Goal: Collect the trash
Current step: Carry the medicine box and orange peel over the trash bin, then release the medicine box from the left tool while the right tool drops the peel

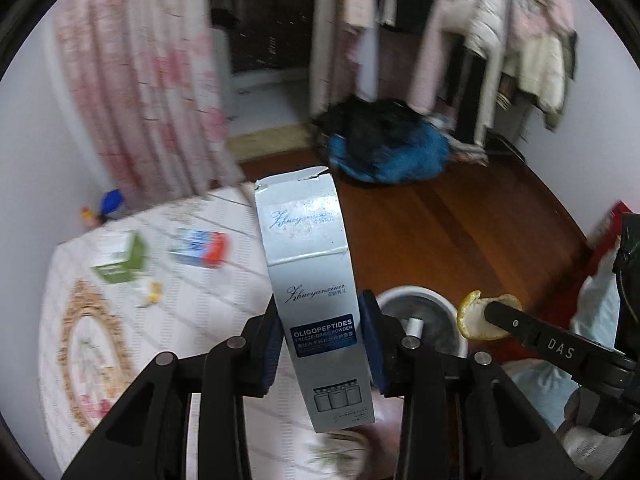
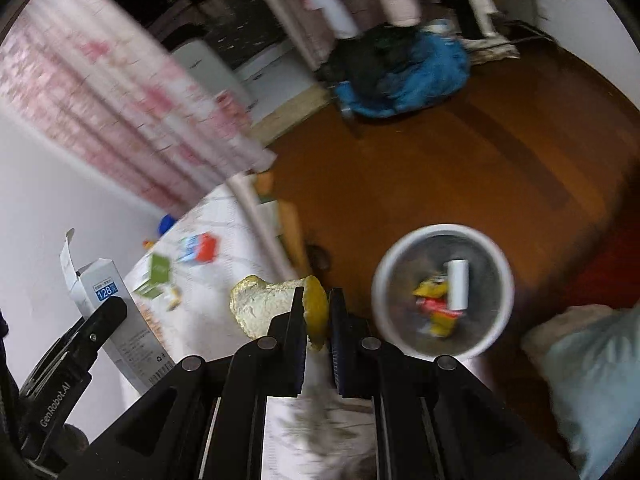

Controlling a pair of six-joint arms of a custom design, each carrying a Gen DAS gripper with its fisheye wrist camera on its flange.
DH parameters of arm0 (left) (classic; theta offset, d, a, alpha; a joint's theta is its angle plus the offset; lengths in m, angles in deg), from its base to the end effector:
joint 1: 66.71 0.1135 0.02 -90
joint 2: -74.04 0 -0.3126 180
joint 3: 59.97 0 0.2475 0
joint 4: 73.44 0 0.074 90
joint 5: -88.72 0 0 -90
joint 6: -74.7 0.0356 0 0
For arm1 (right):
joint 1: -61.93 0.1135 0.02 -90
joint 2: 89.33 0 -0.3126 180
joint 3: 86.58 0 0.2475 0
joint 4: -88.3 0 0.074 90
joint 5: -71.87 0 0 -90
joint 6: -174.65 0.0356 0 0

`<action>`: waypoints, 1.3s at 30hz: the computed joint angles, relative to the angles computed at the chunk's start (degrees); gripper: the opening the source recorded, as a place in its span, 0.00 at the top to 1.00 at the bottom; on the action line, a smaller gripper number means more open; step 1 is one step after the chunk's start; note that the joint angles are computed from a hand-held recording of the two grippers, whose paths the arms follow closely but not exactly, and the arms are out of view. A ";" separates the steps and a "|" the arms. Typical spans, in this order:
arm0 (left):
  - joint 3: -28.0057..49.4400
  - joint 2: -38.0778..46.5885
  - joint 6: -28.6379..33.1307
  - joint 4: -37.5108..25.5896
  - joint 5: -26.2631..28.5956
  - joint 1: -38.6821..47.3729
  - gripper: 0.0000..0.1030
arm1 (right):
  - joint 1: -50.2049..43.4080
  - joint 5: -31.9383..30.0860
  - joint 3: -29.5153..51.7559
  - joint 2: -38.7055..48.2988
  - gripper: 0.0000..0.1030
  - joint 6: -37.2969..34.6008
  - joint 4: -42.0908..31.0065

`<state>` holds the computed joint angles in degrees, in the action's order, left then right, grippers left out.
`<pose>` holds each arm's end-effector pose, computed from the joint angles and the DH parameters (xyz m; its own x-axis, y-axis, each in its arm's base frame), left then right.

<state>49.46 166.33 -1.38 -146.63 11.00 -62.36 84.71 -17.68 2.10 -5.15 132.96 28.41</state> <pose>0.3294 0.0175 0.4086 -0.7922 0.1755 -0.5845 0.2420 0.9696 -0.0369 0.2742 0.1149 0.3537 -0.7908 0.4778 -0.3826 0.3119 0.8523 0.4198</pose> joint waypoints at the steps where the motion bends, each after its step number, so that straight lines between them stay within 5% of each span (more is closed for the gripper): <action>1: -0.96 0.42 -1.08 0.62 -0.62 -2.16 0.68 | -2.05 -0.69 -1.83 -0.98 0.89 -0.81 0.10; 10: -4.32 10.61 -6.24 4.32 -4.27 -16.73 0.68 | -20.10 -8.75 -17.59 2.00 0.89 -10.43 7.52; 22: -3.74 20.31 -6.70 6.69 -6.54 -21.34 0.60 | -22.45 -8.23 -18.73 20.67 0.87 -15.81 15.83; 23: -3.81 20.62 -6.93 7.10 -7.33 -21.52 0.48 | -22.14 -7.56 -18.27 22.08 0.84 -16.19 15.55; 25: -5.18 20.10 -7.33 8.04 -8.23 -21.29 0.22 | -21.78 -6.44 -18.30 23.17 0.46 -16.40 15.63; 26: -5.68 20.02 -7.44 8.21 -8.55 -21.15 0.12 | -21.49 -5.50 -18.47 23.35 0.36 -16.46 15.69; 27: -5.95 20.15 -7.69 8.25 -9.05 -21.21 0.10 | -21.14 -4.52 -18.40 23.59 0.22 -16.68 15.49; 29: -6.33 20.05 -7.69 7.78 -10.01 -21.11 0.07 | -20.69 -3.85 -18.49 23.57 0.20 -16.70 15.05; 32: -7.25 19.65 -7.19 8.14 -10.80 -20.73 0.06 | -19.98 -2.68 -18.10 23.26 0.01 -16.45 13.32; 39: -6.86 18.23 -7.08 7.36 -11.34 -19.78 0.06 | -19.26 -0.54 -17.23 20.09 0.01 -16.10 9.51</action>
<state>42.59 184.55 -8.46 -139.27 -0.33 -82.14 65.45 -18.23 -15.14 14.94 116.86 37.92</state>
